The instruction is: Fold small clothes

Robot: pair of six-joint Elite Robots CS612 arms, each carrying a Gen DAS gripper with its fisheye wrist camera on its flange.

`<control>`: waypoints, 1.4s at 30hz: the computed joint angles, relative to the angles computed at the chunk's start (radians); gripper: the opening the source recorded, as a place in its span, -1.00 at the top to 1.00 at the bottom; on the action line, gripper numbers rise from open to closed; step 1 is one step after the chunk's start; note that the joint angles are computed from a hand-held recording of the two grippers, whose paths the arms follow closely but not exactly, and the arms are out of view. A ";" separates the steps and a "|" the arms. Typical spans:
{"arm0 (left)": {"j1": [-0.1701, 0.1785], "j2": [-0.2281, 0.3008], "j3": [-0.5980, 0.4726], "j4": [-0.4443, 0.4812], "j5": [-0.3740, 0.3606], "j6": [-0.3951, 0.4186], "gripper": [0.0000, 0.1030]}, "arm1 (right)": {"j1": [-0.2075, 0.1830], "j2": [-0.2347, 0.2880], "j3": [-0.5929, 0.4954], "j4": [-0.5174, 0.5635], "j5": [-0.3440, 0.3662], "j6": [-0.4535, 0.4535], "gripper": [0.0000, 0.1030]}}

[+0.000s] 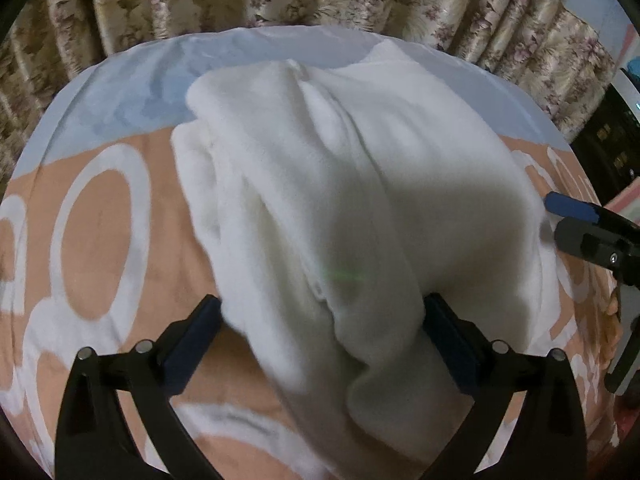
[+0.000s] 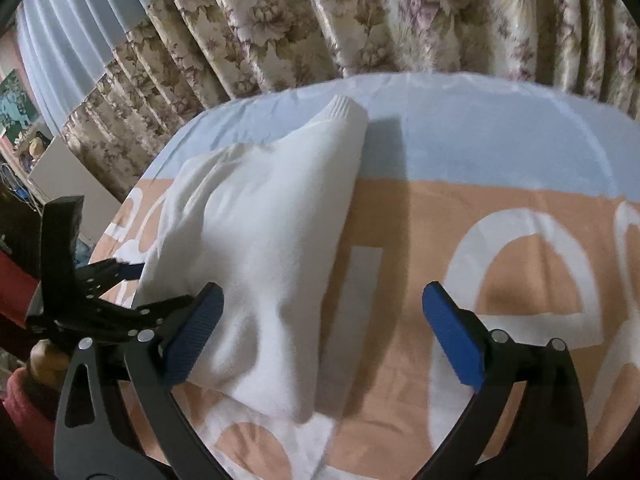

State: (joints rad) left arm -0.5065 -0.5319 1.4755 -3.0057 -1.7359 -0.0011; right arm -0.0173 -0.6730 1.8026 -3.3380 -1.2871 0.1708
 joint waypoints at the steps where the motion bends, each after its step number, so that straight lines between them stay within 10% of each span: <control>1: 0.002 0.003 -0.007 0.007 -0.006 0.015 -0.97 | 0.000 0.003 -0.006 0.009 0.012 0.000 -0.93; 11: -0.006 0.007 -0.022 0.034 0.015 0.130 -0.87 | 0.002 0.039 -0.100 0.200 0.125 -0.018 -0.82; 26: -0.035 -0.018 -0.002 0.059 0.108 0.186 -0.29 | 0.078 0.024 -0.163 0.374 -0.122 -0.330 -0.08; 42: -0.072 -0.080 0.090 -0.075 0.222 0.118 0.28 | 0.087 0.005 -0.104 0.164 -0.091 -0.361 0.35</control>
